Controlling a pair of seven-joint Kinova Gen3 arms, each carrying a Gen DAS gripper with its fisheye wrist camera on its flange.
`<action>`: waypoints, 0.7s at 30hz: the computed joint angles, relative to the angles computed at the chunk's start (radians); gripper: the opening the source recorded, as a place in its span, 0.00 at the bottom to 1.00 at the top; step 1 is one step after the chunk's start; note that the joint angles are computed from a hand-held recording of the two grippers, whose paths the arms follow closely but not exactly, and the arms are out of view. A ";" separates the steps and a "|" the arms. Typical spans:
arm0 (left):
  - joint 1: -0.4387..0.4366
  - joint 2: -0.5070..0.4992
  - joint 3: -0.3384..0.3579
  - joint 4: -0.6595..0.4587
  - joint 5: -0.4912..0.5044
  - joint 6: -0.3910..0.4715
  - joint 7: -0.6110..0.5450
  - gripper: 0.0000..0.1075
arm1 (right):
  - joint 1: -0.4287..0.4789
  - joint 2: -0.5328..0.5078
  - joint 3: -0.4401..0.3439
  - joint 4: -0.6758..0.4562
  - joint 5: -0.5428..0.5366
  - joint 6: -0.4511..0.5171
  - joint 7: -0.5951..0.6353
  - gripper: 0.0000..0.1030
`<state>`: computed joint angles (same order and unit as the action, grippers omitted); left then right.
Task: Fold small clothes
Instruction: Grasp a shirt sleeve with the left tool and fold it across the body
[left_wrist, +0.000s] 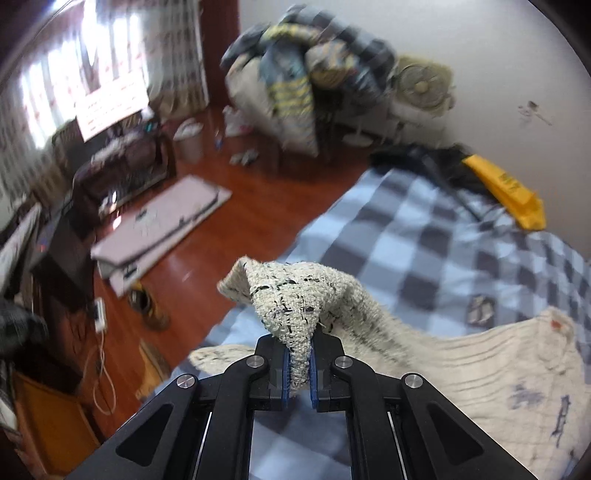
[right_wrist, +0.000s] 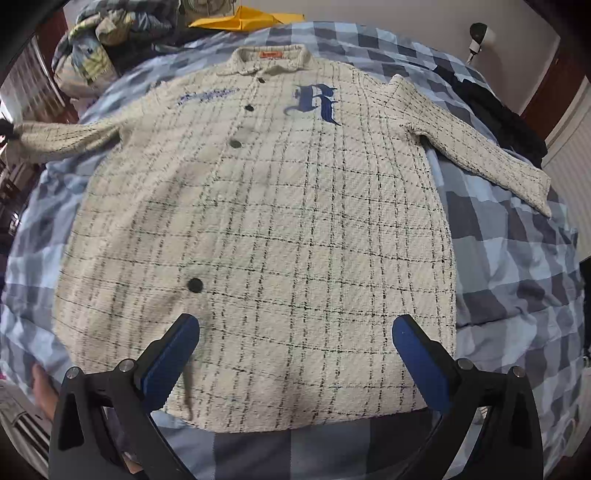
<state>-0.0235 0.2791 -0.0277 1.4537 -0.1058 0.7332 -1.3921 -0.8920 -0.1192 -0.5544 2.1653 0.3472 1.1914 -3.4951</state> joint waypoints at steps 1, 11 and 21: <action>0.046 -0.010 -0.014 -0.017 -0.024 0.015 0.020 0.06 | 0.000 -0.006 0.001 0.005 0.000 -0.008 0.000 0.99; 0.510 0.010 0.132 -0.232 -0.360 0.198 0.277 0.06 | 0.072 -0.131 -0.035 0.079 -0.060 -0.112 0.001 0.99; 0.889 0.346 0.111 -0.558 -0.352 0.252 0.409 0.06 | 0.180 -0.296 -0.056 0.172 -0.155 -0.217 0.021 0.99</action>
<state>0.8654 0.6246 0.0834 0.8961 -0.4573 0.9854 -0.9832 -0.7121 -0.4156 -0.6106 2.3374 0.1921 0.9745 -3.4738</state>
